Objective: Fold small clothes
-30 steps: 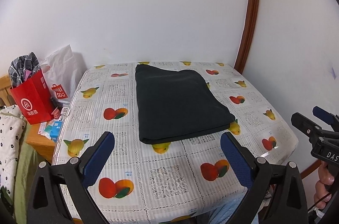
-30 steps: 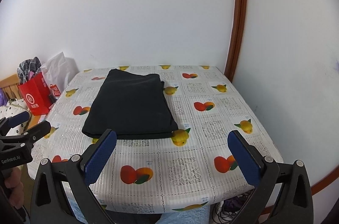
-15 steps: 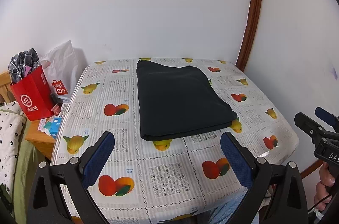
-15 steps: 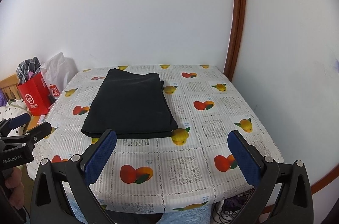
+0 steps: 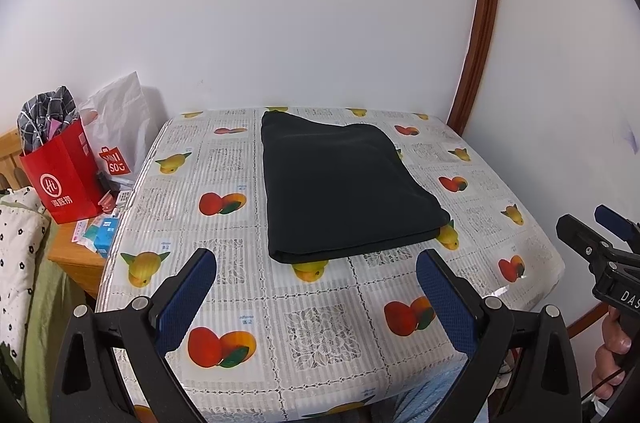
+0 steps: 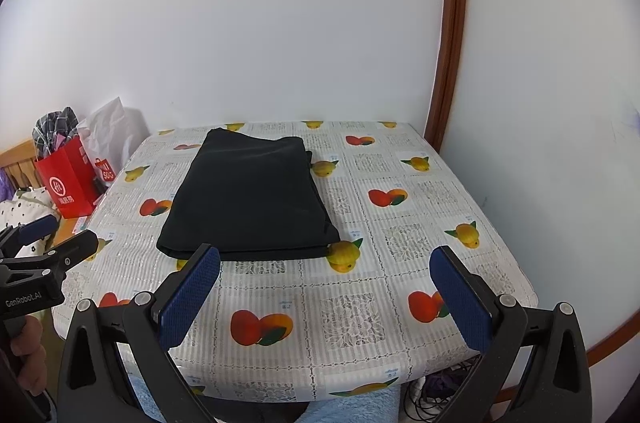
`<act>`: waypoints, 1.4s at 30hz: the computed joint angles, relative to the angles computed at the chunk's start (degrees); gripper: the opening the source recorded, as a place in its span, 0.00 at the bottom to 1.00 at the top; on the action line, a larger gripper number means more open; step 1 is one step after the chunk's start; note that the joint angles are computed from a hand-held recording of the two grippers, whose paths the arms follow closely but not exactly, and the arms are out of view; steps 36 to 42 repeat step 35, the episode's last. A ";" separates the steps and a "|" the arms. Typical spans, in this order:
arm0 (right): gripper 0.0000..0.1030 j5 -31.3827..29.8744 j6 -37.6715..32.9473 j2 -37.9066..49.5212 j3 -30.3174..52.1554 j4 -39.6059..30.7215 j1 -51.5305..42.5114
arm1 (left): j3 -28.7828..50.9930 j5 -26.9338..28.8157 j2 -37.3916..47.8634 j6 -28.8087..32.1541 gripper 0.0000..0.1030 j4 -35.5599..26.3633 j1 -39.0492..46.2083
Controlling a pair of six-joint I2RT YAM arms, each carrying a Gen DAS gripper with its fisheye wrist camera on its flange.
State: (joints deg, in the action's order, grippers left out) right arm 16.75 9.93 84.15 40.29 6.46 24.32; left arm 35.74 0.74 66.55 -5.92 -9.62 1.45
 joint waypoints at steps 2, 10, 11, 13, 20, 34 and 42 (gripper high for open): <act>1.00 0.14 0.09 -0.05 0.05 -0.10 0.09 | 0.03 0.20 0.03 -0.10 0.98 -0.12 0.06; 1.00 0.43 0.26 -0.13 0.04 -0.21 0.21 | -0.11 0.24 0.02 -0.11 0.98 0.03 0.05; 1.00 0.35 0.26 -0.17 0.01 -0.24 0.14 | -0.08 0.23 0.10 -0.20 0.98 0.03 0.01; 1.00 0.62 0.39 -0.13 0.07 -0.43 0.31 | 0.03 0.25 0.31 -0.23 0.98 -0.06 -0.01; 1.00 0.52 0.90 -0.75 -0.24 -0.44 0.22 | -0.29 0.40 0.06 -0.25 0.98 0.07 0.14; 1.00 1.92 1.03 -0.88 -0.27 -0.47 1.29 | -0.29 0.64 -0.26 -0.54 0.98 -0.14 0.46; 1.00 2.10 1.05 -0.82 -0.28 -0.43 1.44 | -0.27 0.48 -0.16 -0.51 0.98 -0.10 0.46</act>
